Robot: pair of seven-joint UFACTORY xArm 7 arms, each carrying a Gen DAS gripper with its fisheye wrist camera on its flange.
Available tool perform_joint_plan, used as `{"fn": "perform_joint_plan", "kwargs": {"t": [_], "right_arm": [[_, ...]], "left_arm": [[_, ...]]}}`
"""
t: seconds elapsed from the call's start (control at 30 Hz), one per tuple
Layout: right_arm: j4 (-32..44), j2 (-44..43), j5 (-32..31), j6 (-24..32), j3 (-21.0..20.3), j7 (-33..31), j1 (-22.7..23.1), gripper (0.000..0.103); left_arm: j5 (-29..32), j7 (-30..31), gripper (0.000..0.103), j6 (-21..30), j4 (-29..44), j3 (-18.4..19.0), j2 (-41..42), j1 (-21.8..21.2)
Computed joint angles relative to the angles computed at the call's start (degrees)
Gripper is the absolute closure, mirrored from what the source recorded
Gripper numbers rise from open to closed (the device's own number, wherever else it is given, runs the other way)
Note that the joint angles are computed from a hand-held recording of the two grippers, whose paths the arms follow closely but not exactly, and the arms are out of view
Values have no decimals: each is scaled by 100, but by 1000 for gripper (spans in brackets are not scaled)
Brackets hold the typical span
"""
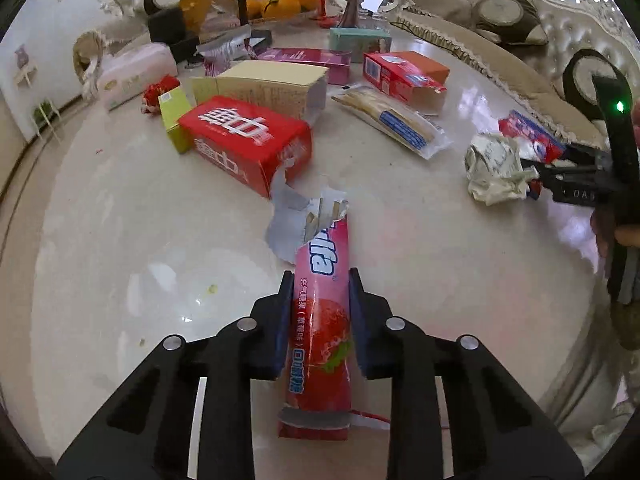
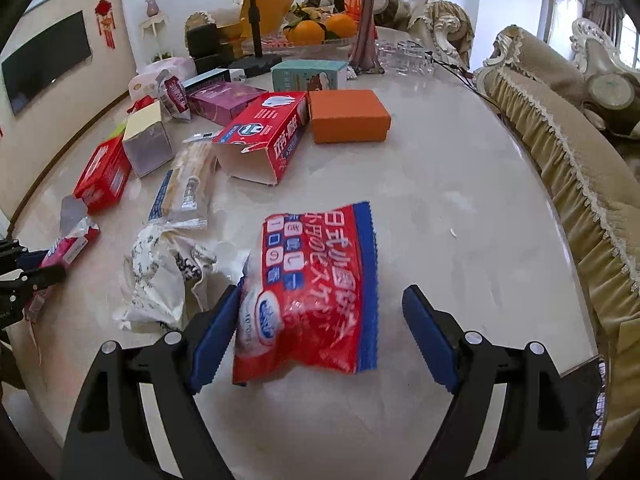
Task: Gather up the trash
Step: 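Grasp the red-pink tube box with the left gripper while the right grasps the red packet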
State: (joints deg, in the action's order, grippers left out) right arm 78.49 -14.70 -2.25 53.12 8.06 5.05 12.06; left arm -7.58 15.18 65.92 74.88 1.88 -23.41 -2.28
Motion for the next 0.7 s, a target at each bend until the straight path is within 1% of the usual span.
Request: {"fn": "perform_joint_plan", "kwargs": {"t": [0.07, 0.1, 0.13, 0.17, 0.2, 0.23, 0.3, 0.37, 0.47, 0.57, 0.63, 0.7], "right_arm": [[4, 9, 216, 19, -75, -148, 49, 32], [11, 8, 246, 11, -78, -142, 45, 39], [26, 14, 252, 11, -73, -147, 42, 52], [36, 18, 345, 6, -98, -197, 59, 58], [50, 27, 560, 10, -157, -256, 91, 67], [49, 22, 597, 7, -156, -235, 82, 70], [2, -49, 578, -101, -130, -207, 65, 73], [-16, -166, 649, -222, -141, -244, 80, 73], [67, -354, 697, -295, -131, -333, 110, 73], [-22, -721, 792, -345, -131, -521, 202, 73], [-272, -1133, 1043, -319, -204, -735, 357, 73], [-608, -1608, 1405, -185, -323, -995, 590, 73]], "left_arm": [[76, -138, 78, -94, -157, -82, -146, 27], [87, -242, 78, -141, -214, -109, -196, 37], [97, -338, 78, -195, -272, -127, -244, 45], [86, -441, 79, -279, -357, -133, -310, 51], [49, -523, 79, -351, -458, -118, -401, 48], [14, -611, 80, -425, -488, -118, -400, 36], [-73, -753, 80, -551, -618, -77, -521, 19], [-291, -879, 80, -611, -686, 19, -648, -40], [-387, -1046, 80, -653, -684, 52, -825, -69], [-453, -1187, 80, -706, -689, 75, -1127, -105], [-438, -1259, 80, -689, -767, 55, -1430, -129], [-456, -1288, 80, -485, -892, 55, -1863, -212]]}}
